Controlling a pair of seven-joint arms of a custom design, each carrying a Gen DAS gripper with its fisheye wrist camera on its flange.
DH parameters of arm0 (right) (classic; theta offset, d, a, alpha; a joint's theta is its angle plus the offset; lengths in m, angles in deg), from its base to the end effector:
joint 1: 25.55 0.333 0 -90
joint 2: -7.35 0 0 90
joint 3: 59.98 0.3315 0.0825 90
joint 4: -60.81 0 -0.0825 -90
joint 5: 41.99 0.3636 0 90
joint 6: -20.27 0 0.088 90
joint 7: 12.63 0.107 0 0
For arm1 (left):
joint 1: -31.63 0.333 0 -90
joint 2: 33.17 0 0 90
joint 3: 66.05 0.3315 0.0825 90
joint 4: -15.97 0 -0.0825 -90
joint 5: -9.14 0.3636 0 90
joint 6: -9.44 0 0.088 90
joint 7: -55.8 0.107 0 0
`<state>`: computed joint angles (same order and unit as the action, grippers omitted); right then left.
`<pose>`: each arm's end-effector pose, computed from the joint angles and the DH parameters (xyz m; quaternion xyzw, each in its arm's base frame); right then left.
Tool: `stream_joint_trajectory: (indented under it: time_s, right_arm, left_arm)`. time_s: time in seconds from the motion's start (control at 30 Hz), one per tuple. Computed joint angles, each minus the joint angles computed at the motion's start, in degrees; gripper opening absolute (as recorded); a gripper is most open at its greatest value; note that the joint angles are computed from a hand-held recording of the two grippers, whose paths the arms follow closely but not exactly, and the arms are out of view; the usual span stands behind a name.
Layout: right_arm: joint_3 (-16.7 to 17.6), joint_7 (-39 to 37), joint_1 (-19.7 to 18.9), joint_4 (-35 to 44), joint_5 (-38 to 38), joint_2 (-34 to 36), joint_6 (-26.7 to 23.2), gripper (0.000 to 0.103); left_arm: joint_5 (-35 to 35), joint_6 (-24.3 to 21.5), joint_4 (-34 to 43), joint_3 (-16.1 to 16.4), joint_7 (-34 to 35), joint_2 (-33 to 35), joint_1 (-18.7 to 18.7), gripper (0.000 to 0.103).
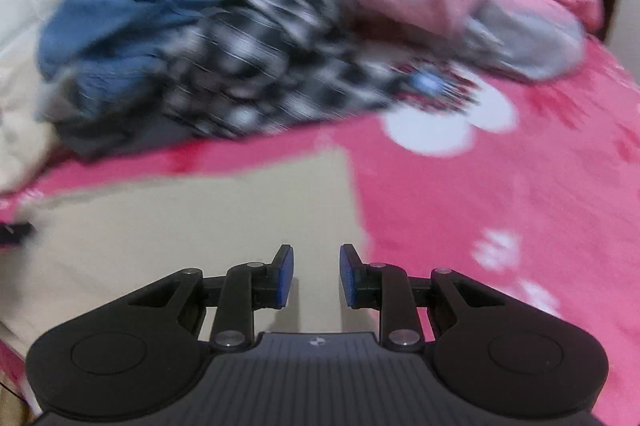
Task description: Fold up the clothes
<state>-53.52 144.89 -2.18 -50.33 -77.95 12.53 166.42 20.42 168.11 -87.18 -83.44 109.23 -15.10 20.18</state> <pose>0.5202 0.3049 0.5175 -0.5869 0.7370 -0.2113 0.2601 0.5917 -0.3089 0.4817 -0.6751 0.6600 -0.3165 0.0919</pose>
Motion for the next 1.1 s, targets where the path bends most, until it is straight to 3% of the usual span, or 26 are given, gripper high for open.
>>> stream_joint_trajectory:
  time_s: [0.07, 0.17, 0.3, 0.43, 0.53, 0.63, 0.7, 0.77, 0.83, 0.97, 1.0, 1.1]
  right_arm:
    - [-0.2, -2.8, -0.8, 3.1, 2.3, 3.8, 1.4, 0.026]
    - [-1.4, -4.9, -0.8, 6.9, 3.3, 7.7, -4.0, 0.021]
    - [-3.3, 5.8, 0.4, 3.3, -3.8, 2.4, -10.3, 0.021]
    - [-1.2, 5.0, -0.9, -5.5, -2.3, -7.9, -9.6, 0.021]
    - [0.3, -2.0, -0.2, -10.4, 3.0, -14.1, -6.8, 0.022]
    - [0.9, -13.3, 2.0, -12.5, 8.3, -16.2, -3.1, 0.022]
    - [0.6, -21.2, 3.4, -14.3, 11.5, -16.3, 0.4, 0.022]
    - [0.9, -25.0, 3.8, -14.5, 13.4, -15.4, 0.3, 0.022]
    - [2.7, -21.5, 2.6, -14.0, 10.5, -15.0, -6.3, 0.022]
    - [3.1, -9.0, 0.8, -18.3, 10.4, -20.6, -12.7, 0.022]
    - [3.0, -7.0, 0.6, -19.6, 10.9, -22.5, -12.9, 0.022]
    - [-0.3, -6.7, 2.8, -25.0, 18.9, -26.6, -3.8, 0.023]
  left_arm:
    - [-0.2, -0.1, 0.1, -0.2, 0.5, 0.0, 0.2, 0.045]
    - [-1.0, 0.1, 0.0, -0.9, 2.3, 0.1, 0.8, 0.046]
    - [-1.1, -0.3, -0.1, -1.2, 4.6, -0.2, 0.8, 0.049]
    - [1.6, -1.0, -0.6, 0.4, 2.7, -1.8, -1.2, 0.057]
    - [6.1, -1.2, -1.9, 2.0, -0.8, -3.9, -3.4, 0.057]
    - [9.3, -0.4, -4.3, 2.4, -3.6, -6.8, -4.7, 0.058]
    - [10.9, -2.1, -5.0, 2.0, -3.3, -7.9, -5.4, 0.059]
    - [12.8, -4.5, -5.3, 1.9, -3.4, -8.8, -6.4, 0.059]
    - [12.5, -5.9, -5.8, 1.5, -3.3, -9.6, -6.8, 0.059]
    - [13.3, -6.2, -6.9, 0.7, -1.1, -11.7, -7.9, 0.059]
    - [12.1, -5.7, -7.2, 0.1, 1.1, -12.1, -8.1, 0.06]
    - [3.2, -4.1, -7.0, -2.7, 13.6, -11.4, -8.2, 0.06]
